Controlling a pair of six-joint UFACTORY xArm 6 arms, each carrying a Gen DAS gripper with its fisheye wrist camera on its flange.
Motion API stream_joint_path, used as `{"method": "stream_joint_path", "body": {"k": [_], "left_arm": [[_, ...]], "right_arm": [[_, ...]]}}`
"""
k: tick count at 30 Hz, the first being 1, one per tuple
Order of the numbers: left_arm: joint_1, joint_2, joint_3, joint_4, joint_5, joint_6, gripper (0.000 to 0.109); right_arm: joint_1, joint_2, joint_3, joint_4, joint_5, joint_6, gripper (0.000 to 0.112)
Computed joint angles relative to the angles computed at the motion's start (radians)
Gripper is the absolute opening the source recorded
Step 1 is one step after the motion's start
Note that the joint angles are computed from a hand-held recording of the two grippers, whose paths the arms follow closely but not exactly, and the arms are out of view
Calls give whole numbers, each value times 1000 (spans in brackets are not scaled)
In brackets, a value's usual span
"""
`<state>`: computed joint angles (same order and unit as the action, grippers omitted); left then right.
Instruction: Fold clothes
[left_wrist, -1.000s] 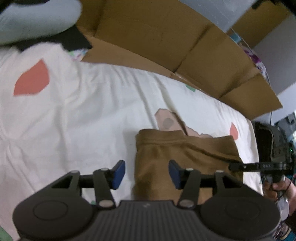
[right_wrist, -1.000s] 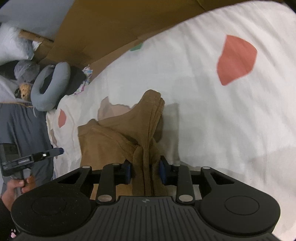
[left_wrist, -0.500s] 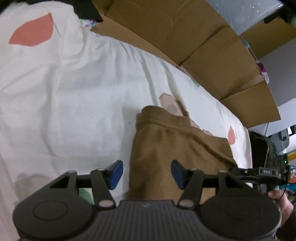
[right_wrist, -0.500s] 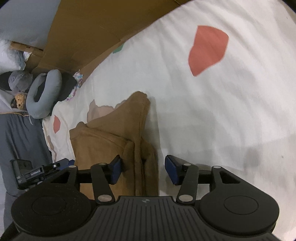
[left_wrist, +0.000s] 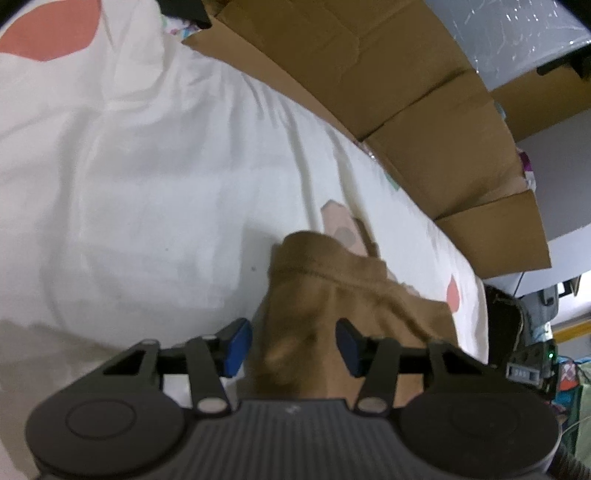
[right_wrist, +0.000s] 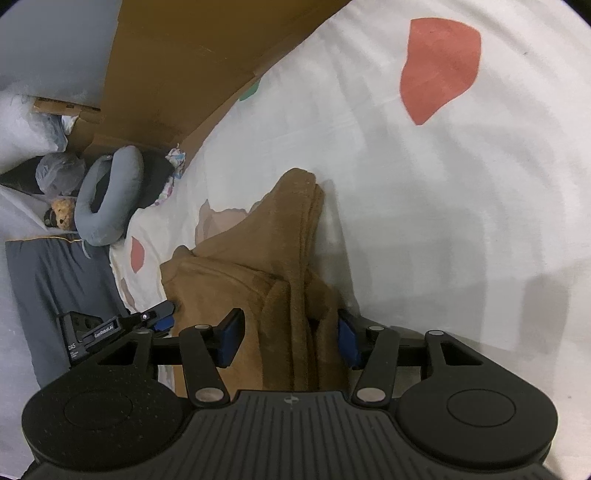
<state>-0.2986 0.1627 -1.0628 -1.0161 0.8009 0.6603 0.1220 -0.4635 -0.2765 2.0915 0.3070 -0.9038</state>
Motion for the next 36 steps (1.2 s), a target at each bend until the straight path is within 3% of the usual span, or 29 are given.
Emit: {"method": "stream_joint_path", "body": {"k": [1,2,5,10,18,26,36], "left_arm": [[-3,5,-7,6,3,-7,30],[-6,7,-12,9,1,-8,24],[-17,3,-18,3,-14,13,20],[-16,8,-30,-3,11,46,38],[-9,15,-27,22,48,48,48],[-3,30,-23,-13,70,74,48],[-18,67,-50,-59,72,110,52]], "right_arm": [[6,8,-7,2,-7,-4,53],[11,13,-12,-5,-14,0,45],[14,7,-10,-39,-22,22,33],[7,-12,8,-46,-15,21,33],[6,-32,30,7,-5,-21,42],[15,13,-3,119,-6,-133,42],[12,52,-31,150,10,-196,42]]}}
